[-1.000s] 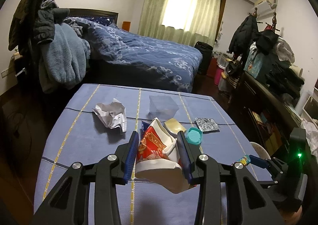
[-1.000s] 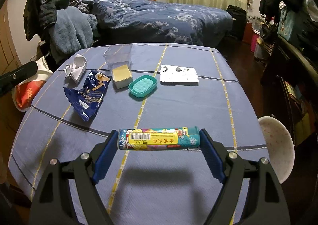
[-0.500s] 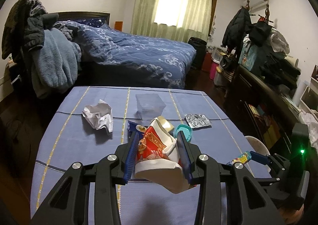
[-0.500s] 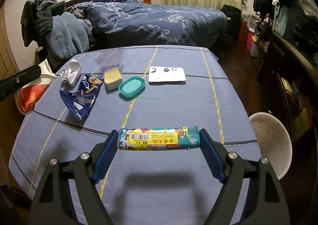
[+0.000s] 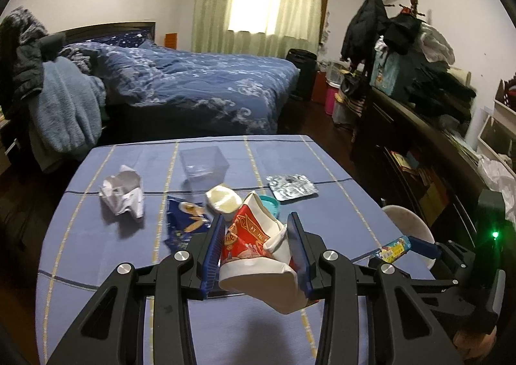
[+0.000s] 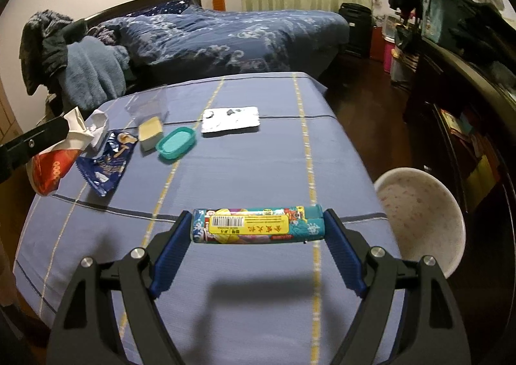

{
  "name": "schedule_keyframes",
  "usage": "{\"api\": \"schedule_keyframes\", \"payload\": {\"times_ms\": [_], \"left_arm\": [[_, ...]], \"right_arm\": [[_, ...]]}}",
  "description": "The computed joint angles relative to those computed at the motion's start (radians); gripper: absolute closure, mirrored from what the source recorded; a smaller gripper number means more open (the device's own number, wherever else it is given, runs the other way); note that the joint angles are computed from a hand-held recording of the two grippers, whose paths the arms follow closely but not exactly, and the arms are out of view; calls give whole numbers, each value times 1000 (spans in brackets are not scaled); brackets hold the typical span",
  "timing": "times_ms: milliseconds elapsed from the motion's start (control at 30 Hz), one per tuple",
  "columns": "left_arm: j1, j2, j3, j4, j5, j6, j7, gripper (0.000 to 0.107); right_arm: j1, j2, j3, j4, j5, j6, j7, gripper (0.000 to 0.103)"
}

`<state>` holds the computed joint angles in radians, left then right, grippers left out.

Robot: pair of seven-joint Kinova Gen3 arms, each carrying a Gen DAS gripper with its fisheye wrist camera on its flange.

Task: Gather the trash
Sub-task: 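Carry the cup and candy tube over the white bin and open both grippers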

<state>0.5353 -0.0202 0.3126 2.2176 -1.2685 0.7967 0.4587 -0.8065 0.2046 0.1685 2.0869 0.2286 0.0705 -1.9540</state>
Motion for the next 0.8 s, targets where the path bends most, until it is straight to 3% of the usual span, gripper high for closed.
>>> {"api": "schedule_keyframes", "payload": {"times_ms": [167, 467, 667, 800], "left_arm": [[3, 46, -12, -46, -30, -44, -30, 67], [50, 160, -64, -183, -83, -115, -131, 67], [86, 239, -115, -280, -92, -186, -208, 67], [114, 297, -150, -357, -68, -222, -280, 68]], "right_arm": [[-4, -9, 56, 35, -13, -37, 5, 22], [221, -21, -45, 77, -129, -88, 110, 22], [303, -21, -30, 99, -202, -121, 176, 22], [407, -8, -69, 101, -237, -142, 207, 22]]}}
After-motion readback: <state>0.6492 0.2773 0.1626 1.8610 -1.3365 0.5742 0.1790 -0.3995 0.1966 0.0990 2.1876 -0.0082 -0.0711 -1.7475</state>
